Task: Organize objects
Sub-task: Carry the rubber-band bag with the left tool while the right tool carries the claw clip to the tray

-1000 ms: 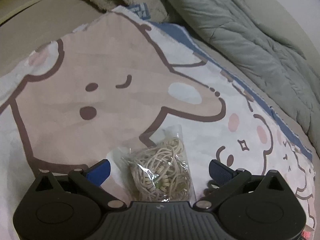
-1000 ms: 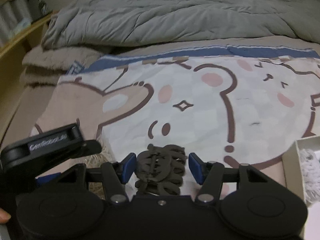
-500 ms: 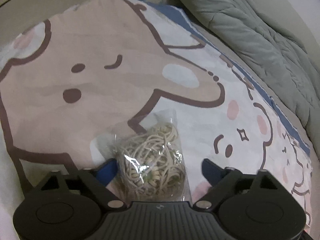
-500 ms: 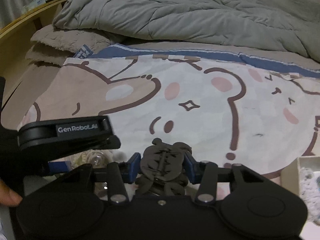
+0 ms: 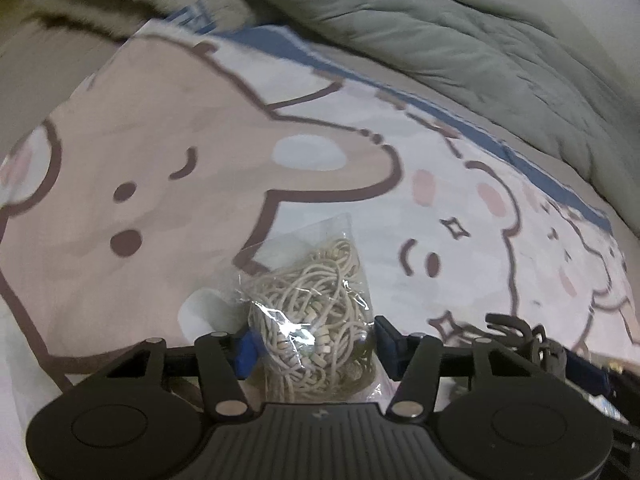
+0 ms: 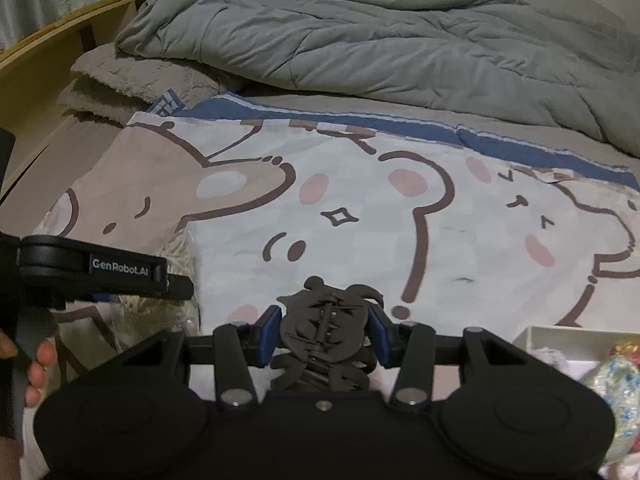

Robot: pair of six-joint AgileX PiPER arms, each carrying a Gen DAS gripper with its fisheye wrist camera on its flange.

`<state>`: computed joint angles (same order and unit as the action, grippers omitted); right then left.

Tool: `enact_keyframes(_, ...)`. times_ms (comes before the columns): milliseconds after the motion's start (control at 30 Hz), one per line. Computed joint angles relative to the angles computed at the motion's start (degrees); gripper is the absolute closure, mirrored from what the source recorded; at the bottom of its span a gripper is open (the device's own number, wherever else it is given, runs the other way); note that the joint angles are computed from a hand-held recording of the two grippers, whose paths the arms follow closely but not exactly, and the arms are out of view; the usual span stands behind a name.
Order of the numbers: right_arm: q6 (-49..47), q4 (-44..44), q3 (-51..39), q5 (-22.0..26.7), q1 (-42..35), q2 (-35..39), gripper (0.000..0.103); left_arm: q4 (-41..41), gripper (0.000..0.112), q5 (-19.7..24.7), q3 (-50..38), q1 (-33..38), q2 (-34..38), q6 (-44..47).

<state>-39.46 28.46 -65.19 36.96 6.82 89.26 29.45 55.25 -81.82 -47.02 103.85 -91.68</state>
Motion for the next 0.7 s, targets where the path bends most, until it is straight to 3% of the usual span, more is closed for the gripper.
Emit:
enact_keyframes(267, -6.68, 4.02, 0.59, 3.18, -4.45, -3.94, 0.056, 2.14, 0.055, 4.79, -4.91, -4.44, -0.31, 3.69)
enact_keyframes(700, -14.49, 9.75, 0.13, 12.63, -15.47, -11.58, 0.056, 7.28, 0.055, 10.92, -11.17, -13.06, -1.82, 0.99)
